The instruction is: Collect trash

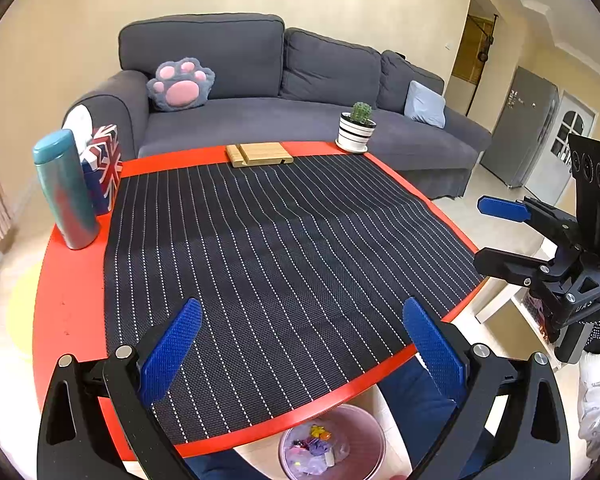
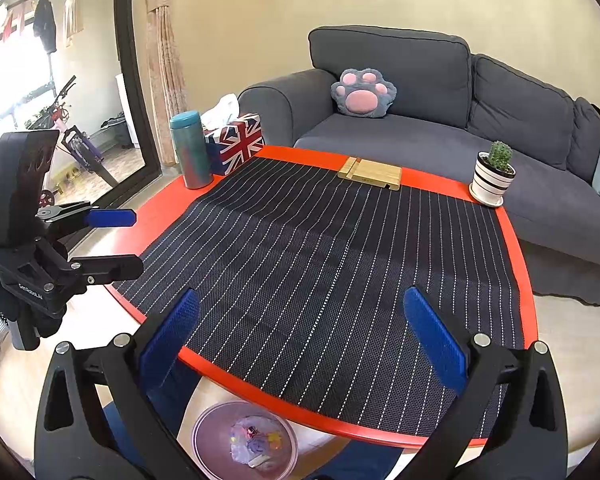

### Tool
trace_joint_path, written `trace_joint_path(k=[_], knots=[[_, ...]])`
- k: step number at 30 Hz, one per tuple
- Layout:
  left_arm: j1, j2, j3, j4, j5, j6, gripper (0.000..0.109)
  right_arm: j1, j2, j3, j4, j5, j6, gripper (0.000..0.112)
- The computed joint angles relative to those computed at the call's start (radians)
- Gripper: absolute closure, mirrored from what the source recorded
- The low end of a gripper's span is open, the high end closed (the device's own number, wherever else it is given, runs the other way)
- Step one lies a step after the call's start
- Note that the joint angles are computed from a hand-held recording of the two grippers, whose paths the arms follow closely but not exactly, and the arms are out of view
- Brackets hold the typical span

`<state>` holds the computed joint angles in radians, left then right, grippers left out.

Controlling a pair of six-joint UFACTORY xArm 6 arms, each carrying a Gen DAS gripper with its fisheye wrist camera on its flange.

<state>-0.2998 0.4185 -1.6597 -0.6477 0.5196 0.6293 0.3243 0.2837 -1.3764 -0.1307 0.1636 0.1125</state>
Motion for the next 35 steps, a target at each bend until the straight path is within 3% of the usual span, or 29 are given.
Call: trace_joint_path(k=[35], knots=[[-0.003, 0.002, -0.009, 0.030, 0.010, -0.015, 0.012, -0.002, -0.001, -0.002, 0.004, 0.004, -0.006, 0.012]])
